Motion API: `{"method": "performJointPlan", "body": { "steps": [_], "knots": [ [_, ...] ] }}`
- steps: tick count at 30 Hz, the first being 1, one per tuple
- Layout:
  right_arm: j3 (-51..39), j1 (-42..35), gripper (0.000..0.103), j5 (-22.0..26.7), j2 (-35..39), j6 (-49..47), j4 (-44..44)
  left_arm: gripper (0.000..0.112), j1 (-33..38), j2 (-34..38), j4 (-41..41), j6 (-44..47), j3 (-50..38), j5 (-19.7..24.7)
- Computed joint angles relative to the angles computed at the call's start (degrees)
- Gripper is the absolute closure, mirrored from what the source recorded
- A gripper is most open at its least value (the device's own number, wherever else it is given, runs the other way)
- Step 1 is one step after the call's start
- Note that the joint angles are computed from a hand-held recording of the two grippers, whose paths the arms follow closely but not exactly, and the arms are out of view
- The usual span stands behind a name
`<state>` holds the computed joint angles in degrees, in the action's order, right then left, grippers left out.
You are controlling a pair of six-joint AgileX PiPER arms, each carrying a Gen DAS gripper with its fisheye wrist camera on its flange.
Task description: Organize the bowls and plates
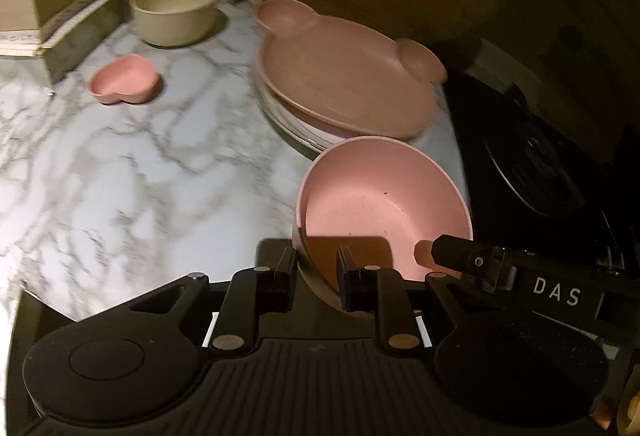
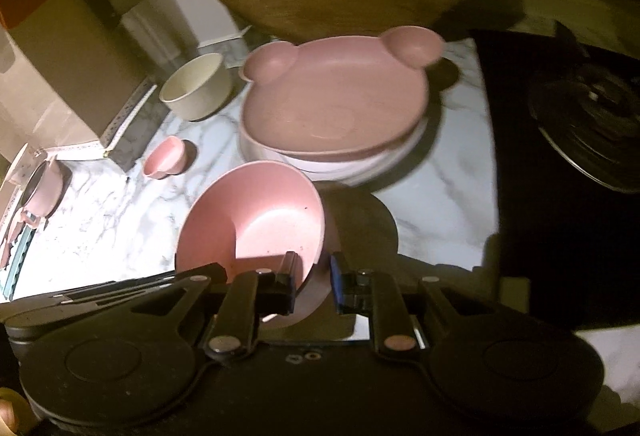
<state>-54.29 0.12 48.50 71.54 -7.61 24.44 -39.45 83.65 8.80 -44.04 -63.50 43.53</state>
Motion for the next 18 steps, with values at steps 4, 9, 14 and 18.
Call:
{"method": "performJointPlan", "body": {
  "steps": [4, 9, 14, 18],
  "knots": [
    [2.8, -5.9, 0.087, 2.2, -2.9, -4.3, 2.1, 0.093, -3.5, 1.6, 0.9, -2.1, -0.9, 0.2],
    [5.7, -12.4, 0.087, 4.7, -4.6, -9.3, 4.6, 0.092, -6.9, 3.4, 1.4, -3.9, -1.2, 0.5],
    [8.3, -17.0, 0.087, 6.5, -6.6, -12.9, 5.4, 0.093, -8.8, 4.2, 1.0, -4.1, -1.0, -0.1],
    [9.6, -19.8, 0.087, 7.7, -7.4, -14.7, 5.8, 0.093, -9.8, 4.8, 1.0, -4.3, -1.4, 0.2]
  ]
}}
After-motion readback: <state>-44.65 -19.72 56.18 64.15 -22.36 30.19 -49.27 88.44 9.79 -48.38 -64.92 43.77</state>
